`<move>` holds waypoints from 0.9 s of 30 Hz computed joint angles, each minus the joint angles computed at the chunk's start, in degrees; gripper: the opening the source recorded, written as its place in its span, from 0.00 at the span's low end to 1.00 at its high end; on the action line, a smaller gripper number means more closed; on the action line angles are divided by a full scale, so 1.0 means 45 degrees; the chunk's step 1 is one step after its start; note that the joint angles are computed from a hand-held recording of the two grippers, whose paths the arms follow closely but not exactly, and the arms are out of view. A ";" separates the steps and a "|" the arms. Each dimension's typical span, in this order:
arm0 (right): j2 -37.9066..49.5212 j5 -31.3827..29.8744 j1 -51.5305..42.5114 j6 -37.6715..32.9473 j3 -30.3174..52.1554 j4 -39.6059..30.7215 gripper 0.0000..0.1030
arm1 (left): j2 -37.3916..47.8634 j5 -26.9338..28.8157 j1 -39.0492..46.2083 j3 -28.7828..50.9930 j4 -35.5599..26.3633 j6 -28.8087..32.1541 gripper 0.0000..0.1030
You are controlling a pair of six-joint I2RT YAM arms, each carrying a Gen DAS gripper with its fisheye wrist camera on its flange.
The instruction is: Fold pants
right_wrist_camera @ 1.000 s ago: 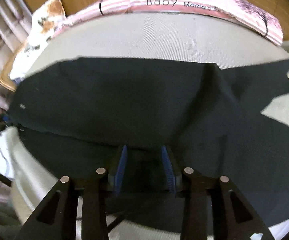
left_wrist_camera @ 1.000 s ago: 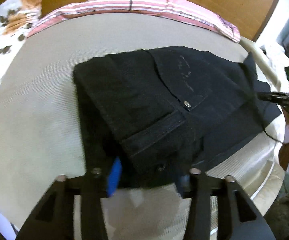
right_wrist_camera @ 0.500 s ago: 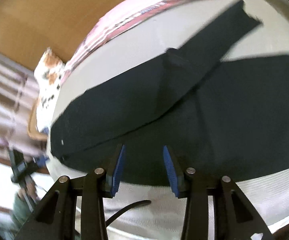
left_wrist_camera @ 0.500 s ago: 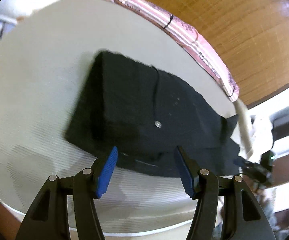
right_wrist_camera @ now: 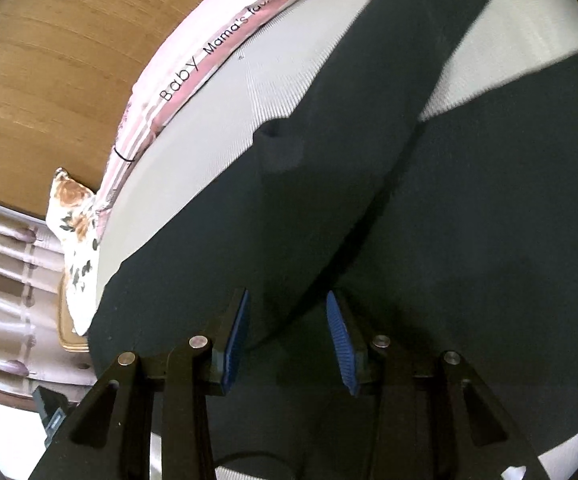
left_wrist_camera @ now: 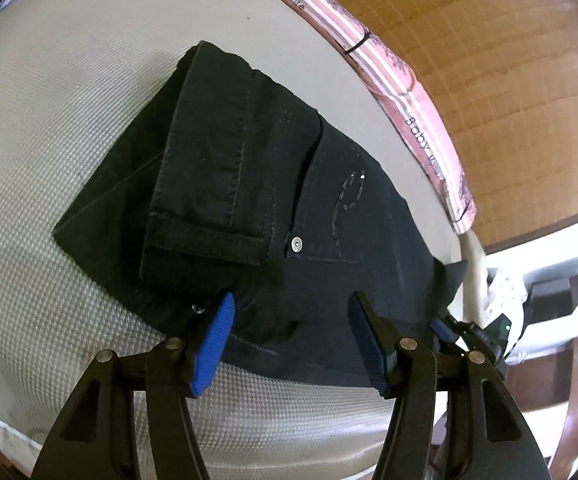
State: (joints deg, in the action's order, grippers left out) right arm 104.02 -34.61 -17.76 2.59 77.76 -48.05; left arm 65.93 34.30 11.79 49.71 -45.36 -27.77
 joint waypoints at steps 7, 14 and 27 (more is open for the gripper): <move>0.0725 0.0101 0.0093 -0.0024 0.0813 -0.0078 0.37 | -0.0863 0.0420 0.0270 -0.0846 0.0319 -0.0607 0.57; 0.0860 0.0078 0.0174 0.0081 0.0909 0.0006 0.37 | -0.0511 0.0580 0.0094 -0.1280 0.1008 -0.1095 0.51; 0.0679 0.0190 0.0236 0.0620 0.0917 0.0548 0.10 | 0.0265 0.0100 0.1220 -0.0965 0.1402 -0.0491 0.16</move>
